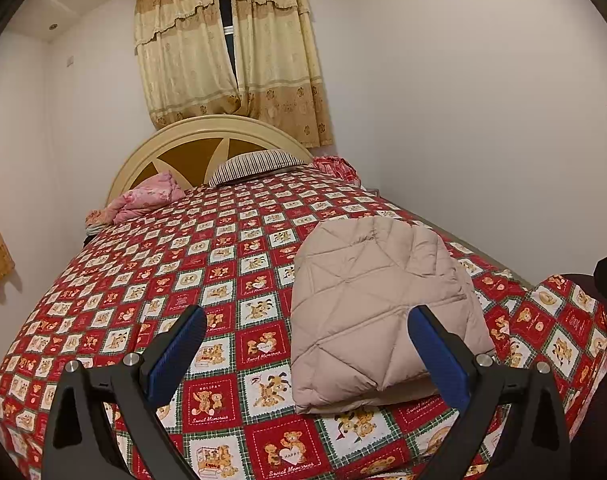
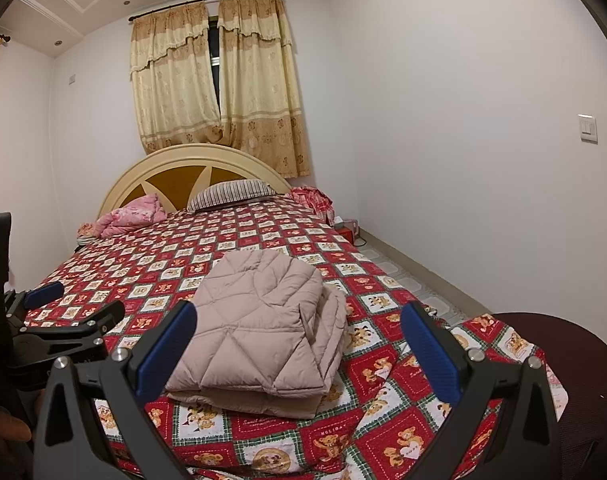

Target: Fold large clothes

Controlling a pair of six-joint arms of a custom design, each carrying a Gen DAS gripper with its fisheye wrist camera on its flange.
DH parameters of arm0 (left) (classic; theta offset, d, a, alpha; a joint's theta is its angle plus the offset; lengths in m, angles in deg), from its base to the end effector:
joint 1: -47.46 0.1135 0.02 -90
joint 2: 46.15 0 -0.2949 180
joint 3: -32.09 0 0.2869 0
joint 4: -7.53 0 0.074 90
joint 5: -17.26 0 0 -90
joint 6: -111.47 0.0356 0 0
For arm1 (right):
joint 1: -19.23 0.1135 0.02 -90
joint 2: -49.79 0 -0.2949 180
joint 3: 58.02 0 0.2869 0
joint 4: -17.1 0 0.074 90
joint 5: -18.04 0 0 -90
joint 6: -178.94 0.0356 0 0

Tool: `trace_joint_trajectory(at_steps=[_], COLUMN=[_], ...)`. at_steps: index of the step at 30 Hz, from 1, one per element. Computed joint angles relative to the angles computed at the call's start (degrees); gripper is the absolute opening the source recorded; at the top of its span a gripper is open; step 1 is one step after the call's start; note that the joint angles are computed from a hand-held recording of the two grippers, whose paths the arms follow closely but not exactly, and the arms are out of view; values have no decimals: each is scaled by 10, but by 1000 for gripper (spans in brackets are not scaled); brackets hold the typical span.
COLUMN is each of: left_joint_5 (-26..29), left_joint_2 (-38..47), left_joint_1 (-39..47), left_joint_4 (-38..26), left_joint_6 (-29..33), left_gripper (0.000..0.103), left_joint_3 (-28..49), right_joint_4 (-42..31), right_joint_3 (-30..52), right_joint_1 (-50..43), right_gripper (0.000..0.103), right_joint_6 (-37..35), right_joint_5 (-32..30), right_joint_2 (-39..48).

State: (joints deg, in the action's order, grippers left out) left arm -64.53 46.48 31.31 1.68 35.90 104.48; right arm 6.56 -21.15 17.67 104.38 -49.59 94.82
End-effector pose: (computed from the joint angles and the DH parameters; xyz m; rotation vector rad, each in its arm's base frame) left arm 0.3836 -0.1164 0.2608 0.6208 1.9275 -0.1641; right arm 0.1964 -0.0189 0.2471 0.5353 1.7989 -0.2037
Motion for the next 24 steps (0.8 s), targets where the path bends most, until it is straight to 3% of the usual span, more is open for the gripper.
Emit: trace_joint_trajectory(at_steps=[24], left_joint_5=[-9], left_joint_2=[13], left_joint_1=[6], left_joint_4=[0], left_joint_6=[-3], left_gripper=[101], left_joint_3=[13], right_joint_4=[12], right_joint_3=[-5], right_joint_1=[-5], right_gripper=[103], right_joint_6=[4], right_joint_5=[-2], right_joint_2=[11])
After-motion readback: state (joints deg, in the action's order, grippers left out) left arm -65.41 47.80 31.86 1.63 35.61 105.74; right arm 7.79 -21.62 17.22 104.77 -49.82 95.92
